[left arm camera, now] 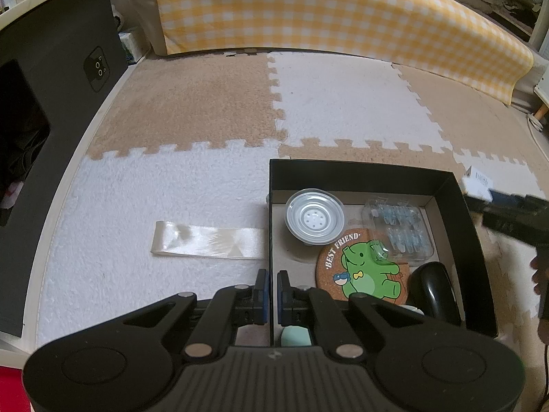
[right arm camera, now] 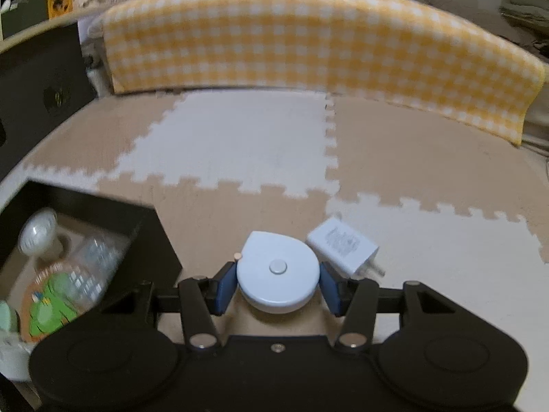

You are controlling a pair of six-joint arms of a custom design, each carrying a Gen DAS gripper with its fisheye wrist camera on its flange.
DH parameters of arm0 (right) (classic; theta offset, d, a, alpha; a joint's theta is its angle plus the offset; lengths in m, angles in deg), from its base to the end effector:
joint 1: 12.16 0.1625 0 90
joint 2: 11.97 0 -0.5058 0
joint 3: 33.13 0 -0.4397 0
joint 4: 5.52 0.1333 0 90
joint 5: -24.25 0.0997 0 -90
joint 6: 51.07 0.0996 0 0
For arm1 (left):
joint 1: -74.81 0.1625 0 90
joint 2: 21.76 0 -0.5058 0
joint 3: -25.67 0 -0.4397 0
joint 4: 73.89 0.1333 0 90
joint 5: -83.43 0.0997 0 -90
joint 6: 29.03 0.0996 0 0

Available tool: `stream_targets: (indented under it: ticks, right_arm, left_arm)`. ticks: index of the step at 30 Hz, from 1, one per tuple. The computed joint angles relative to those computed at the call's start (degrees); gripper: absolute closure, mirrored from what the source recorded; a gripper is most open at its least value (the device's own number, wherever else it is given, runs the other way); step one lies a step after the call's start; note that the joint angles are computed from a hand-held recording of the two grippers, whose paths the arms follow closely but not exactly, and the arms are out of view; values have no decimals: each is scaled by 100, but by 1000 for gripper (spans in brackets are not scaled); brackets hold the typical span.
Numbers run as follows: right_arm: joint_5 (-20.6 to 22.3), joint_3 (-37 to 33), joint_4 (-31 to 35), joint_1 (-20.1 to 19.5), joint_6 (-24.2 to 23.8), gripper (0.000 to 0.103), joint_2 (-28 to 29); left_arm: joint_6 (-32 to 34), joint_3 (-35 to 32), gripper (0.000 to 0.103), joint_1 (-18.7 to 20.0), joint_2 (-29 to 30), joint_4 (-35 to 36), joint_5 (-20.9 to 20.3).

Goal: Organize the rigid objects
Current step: 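Carry the tape measure with the right gripper over the black box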

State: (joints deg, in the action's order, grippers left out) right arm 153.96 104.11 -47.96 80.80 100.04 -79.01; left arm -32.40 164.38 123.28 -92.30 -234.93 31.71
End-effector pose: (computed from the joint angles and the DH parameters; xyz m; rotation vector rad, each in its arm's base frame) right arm 0.0886 -0.3635 0.0906 0.1323 -2.0880 1.0370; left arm -0.1428 -0.4553 0.1581 0.8013 2.3836 -0.3915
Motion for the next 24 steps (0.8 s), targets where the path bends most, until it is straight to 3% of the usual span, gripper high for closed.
stream_targets:
  ticks: [5,11,24]
  right_arm:
    - [-119,96,-262,317,-46,50,-277]
    - [-396,-58,9,810,-51,50,-261]
    - [-903,-892,1640,1449,1149,50,807]
  left_arm:
    - [-10,4,99,-3,3,-4,-1]
    - [-6,2,99,-2,2,0,-1]
    - [-2,2,99,-1,0,0,-1]
